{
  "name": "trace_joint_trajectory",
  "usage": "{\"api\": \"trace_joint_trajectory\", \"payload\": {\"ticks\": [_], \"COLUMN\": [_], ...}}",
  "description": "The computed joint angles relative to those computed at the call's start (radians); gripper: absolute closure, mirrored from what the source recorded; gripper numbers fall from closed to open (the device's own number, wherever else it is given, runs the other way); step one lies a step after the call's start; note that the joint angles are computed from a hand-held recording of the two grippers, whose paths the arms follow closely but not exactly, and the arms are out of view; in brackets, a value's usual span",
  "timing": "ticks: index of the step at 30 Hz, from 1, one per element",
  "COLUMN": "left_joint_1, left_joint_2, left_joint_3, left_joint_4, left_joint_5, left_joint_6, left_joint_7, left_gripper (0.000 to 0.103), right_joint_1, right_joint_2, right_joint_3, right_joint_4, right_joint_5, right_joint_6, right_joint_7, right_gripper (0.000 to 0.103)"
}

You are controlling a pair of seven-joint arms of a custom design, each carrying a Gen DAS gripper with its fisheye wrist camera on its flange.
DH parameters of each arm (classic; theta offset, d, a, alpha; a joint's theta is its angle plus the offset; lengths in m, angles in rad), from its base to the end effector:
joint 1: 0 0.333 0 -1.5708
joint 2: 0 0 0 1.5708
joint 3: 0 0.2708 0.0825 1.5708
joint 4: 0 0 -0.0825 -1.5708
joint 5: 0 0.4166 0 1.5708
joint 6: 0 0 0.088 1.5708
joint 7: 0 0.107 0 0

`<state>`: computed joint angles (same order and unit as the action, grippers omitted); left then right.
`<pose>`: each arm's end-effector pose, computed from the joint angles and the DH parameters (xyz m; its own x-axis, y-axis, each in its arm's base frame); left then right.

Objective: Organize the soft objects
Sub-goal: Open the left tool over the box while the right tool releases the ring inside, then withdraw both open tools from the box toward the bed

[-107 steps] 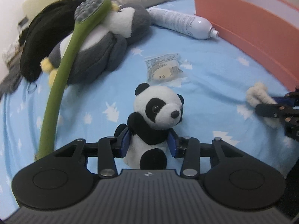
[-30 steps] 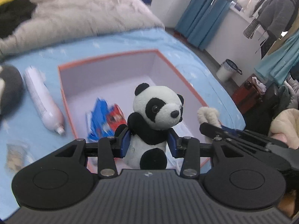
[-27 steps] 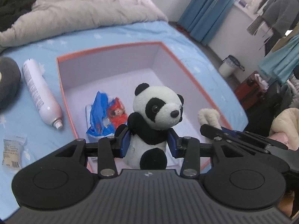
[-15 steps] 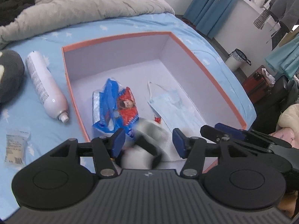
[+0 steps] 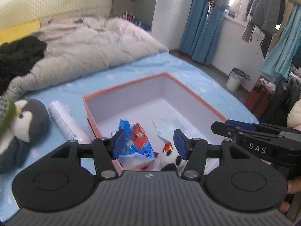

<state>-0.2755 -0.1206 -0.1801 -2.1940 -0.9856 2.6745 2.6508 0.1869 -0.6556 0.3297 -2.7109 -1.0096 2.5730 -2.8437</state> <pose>0.5321 -0.2341 0.4324 -0.7344 -0.6651 0.1353 -0.5204 0.4237 -0.7414 0.3791 0.2159 0.4048 -0.4477 -0.8645 -0.2285 -0.4240 0.4302 -0.7970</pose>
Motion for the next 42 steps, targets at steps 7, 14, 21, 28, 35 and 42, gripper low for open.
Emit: {"api": "trace_joint_trajectory", "payload": {"ticks": [7,14,21,28,35,42], "left_joint_1": [-0.004,0.026,0.054,0.074,0.101,0.126], "left_joint_2": [-0.148,-0.274,-0.366,-0.400,-0.391,-0.367], "left_joint_3": [0.065,0.136,0.189,0.217,0.240,0.239], "left_joint_4": [-0.110,-0.223,-0.328,-0.396,-0.423,-0.439], "left_joint_5": [-0.136,-0.143,-0.129,-0.119,-0.121,-0.125], "left_joint_6": [-0.037,-0.103,-0.118,-0.096,-0.106,-0.090], "left_joint_7": [0.147,0.176,0.185,0.197,0.208,0.234], "left_gripper": [0.041,0.041,0.041,0.039,0.037,0.036], "right_joint_1": [0.022,0.076,0.132,0.201,0.262,0.306], "right_joint_2": [-0.029,0.001,0.084,0.187,0.285,0.362], "right_joint_3": [0.065,0.103,0.116,0.102,0.059,0.036], "right_joint_4": [0.029,0.055,0.114,0.181,0.223,0.260], "right_joint_5": [-0.065,-0.126,-0.194,-0.240,-0.255,-0.274], "right_joint_6": [-0.052,-0.087,-0.121,-0.178,-0.172,-0.167], "right_joint_7": [0.053,0.155,0.227,0.235,0.263,0.291], "right_gripper": [0.066,0.066,0.066,0.066,0.066,0.066]}}
